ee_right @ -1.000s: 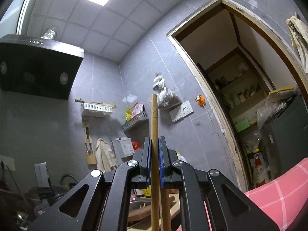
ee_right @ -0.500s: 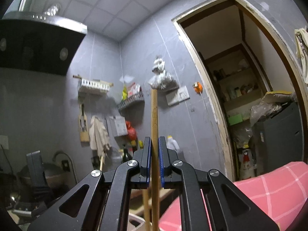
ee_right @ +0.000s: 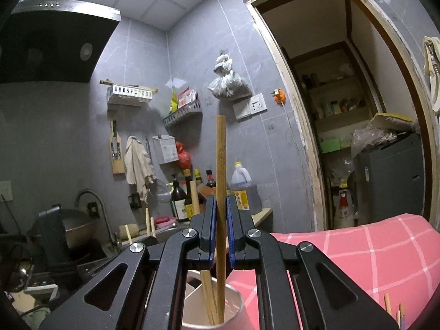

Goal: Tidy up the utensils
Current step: 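Lower the chopsticks into the white basket and open both tools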

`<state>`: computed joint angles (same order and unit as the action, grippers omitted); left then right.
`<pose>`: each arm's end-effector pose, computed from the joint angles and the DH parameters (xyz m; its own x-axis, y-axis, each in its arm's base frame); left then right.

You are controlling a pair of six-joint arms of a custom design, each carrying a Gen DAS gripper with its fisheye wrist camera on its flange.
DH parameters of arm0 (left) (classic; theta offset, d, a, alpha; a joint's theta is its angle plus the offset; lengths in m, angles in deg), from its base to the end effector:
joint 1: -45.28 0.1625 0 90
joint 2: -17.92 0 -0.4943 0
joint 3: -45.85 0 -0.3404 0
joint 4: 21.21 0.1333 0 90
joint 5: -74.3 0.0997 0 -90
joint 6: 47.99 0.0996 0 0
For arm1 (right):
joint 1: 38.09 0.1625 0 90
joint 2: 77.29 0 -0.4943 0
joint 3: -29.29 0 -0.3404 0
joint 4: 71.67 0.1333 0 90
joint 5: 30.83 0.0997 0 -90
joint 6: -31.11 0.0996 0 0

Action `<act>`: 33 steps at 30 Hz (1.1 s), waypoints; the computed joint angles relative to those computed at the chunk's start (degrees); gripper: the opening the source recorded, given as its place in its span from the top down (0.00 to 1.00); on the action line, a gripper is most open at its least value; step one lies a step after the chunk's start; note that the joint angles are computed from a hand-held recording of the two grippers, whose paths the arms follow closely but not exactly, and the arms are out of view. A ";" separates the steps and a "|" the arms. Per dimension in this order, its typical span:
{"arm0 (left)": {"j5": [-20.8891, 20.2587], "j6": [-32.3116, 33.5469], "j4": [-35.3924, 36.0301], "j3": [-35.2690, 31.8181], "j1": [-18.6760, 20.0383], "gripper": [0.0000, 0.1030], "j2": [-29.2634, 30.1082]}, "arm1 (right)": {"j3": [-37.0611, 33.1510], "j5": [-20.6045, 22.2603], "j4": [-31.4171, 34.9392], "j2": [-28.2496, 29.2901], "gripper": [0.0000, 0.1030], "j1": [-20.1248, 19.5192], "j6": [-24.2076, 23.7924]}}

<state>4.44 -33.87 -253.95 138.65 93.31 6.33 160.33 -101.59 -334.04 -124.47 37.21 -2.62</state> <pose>-0.3208 -0.6072 -0.0315 -0.7955 0.4771 -0.3736 0.5288 0.2454 -0.8125 0.0417 -0.4958 0.2838 -0.8327 -0.0797 0.5480 -0.5480 -0.0230 -0.8361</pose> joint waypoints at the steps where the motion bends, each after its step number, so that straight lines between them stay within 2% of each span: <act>1: 0.12 0.05 0.05 0.26 -0.02 0.97 -0.06 | 0.19 -0.34 0.23 -0.07 0.94 0.01 -0.19; 10: -0.14 -0.89 1.93 2.45 -0.35 0.96 -1.18 | 0.68 -2.24 1.53 -1.01 0.93 -0.20 0.62; 14: -0.12 -1.09 2.49 3.24 -0.76 0.96 -1.63 | 0.86 -3.20 2.91 -1.46 0.86 -0.28 1.03; 19: 0.25 -1.08 2.55 4.05 -1.36 0.94 -1.99 | 1.59 -3.48 2.59 -1.91 0.84 -0.26 0.71; 20: 0.27 -1.10 2.55 4.27 -1.52 0.92 -2.12 | 1.84 -3.55 2.30 -2.05 0.80 -0.25 0.61; 22: 0.15 -1.26 2.60 4.82 -1.87 0.79 -2.43 | 2.45 -3.41 1.24 -2.26 0.77 -0.39 0.55; 23: 0.10 -1.36 2.47 5.17 -2.13 0.76 -2.58 | 2.75 -3.56 0.71 -2.38 0.77 -0.39 0.45; 24: 0.10 -1.46 2.38 5.35 -2.34 0.73 -2.70 | 3.09 -3.67 0.17 -2.53 0.77 -0.44 0.33; 27: 0.38 -1.19 1.77 6.37 -3.38 0.71 -3.11 | 4.50 -3.66 -2.05 -3.03 0.75 -0.86 0.13; 28: 0.60 -1.03 1.65 6.64 -3.78 0.66 -3.22 | 5.05 -3.62 -2.97 -3.17 0.73 -1.04 0.03; 30: 0.86 -0.93 1.27 7.48 -4.59 0.57 -3.48 | 6.33 -3.28 -5.14 -3.52 0.67 -1.60 -0.07; 33: 1.42 -0.68 0.60 8.63 -5.93 0.52 -3.65 | 8.64 -2.71 -8.10 -4.42 0.50 -2.61 0.13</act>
<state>5.87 -34.55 -253.35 147.28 87.38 2.68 168.97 -104.30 -342.14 -128.89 34.60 -2.49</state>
